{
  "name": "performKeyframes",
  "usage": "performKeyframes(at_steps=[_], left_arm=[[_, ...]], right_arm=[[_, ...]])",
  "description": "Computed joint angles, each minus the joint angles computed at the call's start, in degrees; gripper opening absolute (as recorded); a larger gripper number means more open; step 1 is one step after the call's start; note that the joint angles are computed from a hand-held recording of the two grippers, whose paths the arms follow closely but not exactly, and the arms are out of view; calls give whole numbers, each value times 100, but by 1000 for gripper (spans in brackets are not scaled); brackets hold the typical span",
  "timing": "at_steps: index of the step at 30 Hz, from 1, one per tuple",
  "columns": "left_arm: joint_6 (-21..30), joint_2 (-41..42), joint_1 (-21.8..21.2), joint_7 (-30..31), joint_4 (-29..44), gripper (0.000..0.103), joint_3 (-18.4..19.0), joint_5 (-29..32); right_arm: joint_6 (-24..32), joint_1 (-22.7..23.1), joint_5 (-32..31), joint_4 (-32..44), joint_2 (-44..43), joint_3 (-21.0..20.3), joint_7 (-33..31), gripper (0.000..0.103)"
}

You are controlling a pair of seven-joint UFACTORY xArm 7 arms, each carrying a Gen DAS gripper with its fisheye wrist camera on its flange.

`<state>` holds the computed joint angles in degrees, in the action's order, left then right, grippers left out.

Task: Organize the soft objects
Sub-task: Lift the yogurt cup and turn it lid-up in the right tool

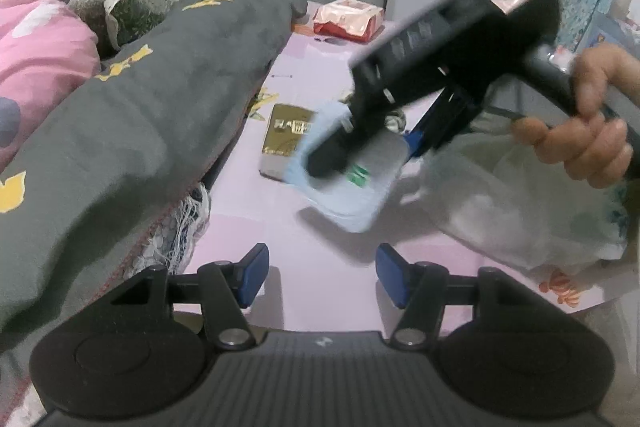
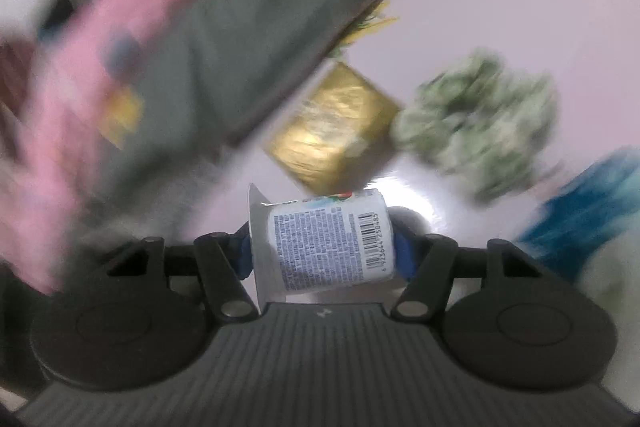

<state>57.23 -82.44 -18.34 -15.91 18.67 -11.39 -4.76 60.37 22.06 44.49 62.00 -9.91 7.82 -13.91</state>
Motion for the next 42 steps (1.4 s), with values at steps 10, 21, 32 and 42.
performKeyframes(at_steps=[10,21,32,42], left_arm=[[-274,273,-94,40,5,61,-17,-25],[-1091,910,-340,197,-47,62,-6,-26],[-1653,1358,-579,178,-116,60,-195,125],[-1644,1168,-603,45,67,54,-124,171]], right_arm=[[392,-242,285,50,175,19,639,70],[-533,16,-316,-637,-815,-112,762,55],[-964,253,328,-1353,-1252,-295,705,47],[-972,352,699,-1514,-1520,-437,696,37]])
